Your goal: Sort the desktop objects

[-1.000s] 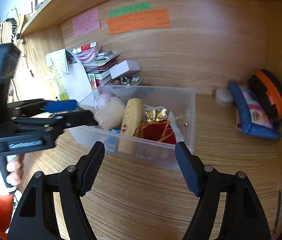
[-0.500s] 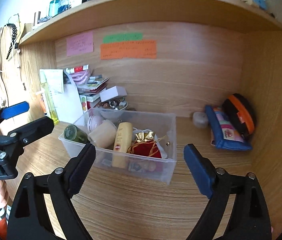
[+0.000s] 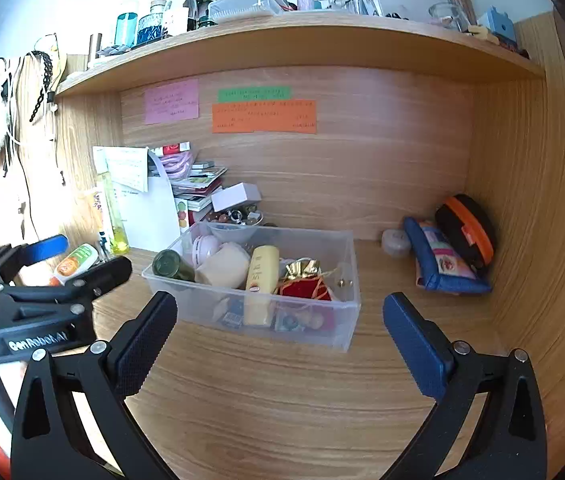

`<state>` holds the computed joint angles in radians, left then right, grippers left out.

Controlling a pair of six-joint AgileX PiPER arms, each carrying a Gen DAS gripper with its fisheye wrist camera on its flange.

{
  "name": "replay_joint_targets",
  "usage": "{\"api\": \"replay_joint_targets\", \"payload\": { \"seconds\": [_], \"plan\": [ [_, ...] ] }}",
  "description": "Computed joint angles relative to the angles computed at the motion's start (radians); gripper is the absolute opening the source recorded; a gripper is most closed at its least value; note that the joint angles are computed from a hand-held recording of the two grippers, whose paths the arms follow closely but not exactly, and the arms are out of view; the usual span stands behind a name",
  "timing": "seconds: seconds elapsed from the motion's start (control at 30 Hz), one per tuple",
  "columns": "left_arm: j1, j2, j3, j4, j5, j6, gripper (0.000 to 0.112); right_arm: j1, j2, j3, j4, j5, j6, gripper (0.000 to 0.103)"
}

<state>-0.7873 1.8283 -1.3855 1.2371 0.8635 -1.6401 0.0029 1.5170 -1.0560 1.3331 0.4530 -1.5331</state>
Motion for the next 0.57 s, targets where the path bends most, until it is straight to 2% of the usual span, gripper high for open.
{"api": "replay_joint_targets", "payload": {
  "seconds": [0.23, 0.57],
  "plan": [
    [0.002, 0.005, -0.01, -0.017, -0.005, 0.0, 0.101, 0.029, -0.028, 0.046, 0.035, -0.062, -0.043, 0.103],
    [-0.01, 0.021, -0.03, 0.024, 0.014, -0.008, 0.101, 0.023, -0.004, 0.023, 0.0, -0.046, 0.018, 0.103]
  ]
}}
